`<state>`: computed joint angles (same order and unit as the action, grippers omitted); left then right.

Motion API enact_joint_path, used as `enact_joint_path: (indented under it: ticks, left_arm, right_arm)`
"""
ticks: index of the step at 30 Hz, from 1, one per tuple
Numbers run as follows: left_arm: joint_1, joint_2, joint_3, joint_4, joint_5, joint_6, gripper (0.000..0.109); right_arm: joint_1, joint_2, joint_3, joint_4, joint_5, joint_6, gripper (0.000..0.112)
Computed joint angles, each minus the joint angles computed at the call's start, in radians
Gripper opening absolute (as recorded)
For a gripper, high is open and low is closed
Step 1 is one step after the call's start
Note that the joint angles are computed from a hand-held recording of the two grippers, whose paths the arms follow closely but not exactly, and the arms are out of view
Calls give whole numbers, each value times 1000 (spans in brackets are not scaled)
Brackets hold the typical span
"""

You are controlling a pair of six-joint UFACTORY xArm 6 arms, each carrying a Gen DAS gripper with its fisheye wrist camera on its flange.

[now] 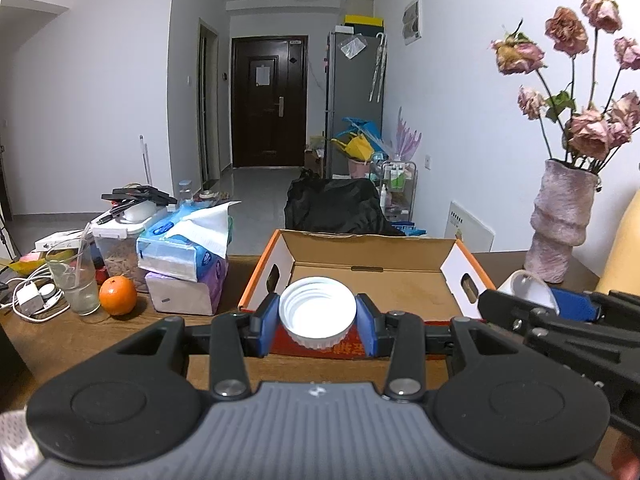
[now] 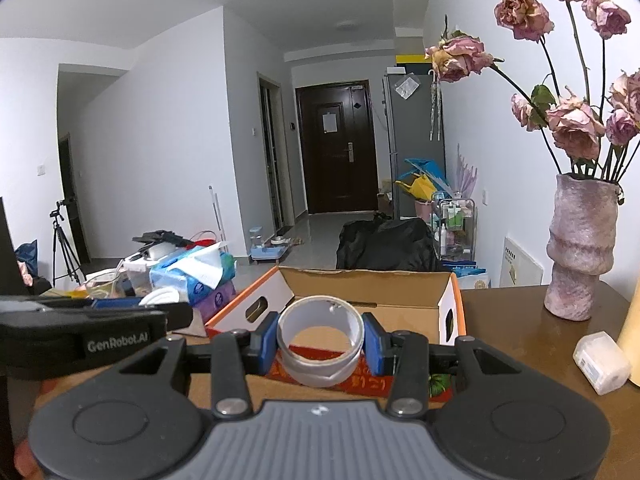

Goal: Organize rigid objects
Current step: 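Carry the cap and tape roll with both tools over the red cardboard box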

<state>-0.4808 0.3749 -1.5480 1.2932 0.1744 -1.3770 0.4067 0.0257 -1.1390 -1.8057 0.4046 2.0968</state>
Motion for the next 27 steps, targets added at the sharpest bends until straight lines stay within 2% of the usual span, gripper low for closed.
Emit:
enact_joint_path:
  ticks: [14, 20, 27]
  left_arm:
    - [-34, 265, -354, -327, 124, 351, 42]
    - [-48, 388, -520, -470, 175, 490, 42]
    - [-70, 586, -822, -620, 284, 651, 42]
  right_arm:
    - [-107, 144, -169, 27, -86, -39, 42]
    - [-146, 210, -237, 82, -106, -91, 42]
    - [-190, 276, -306, 142, -134, -149, 42]
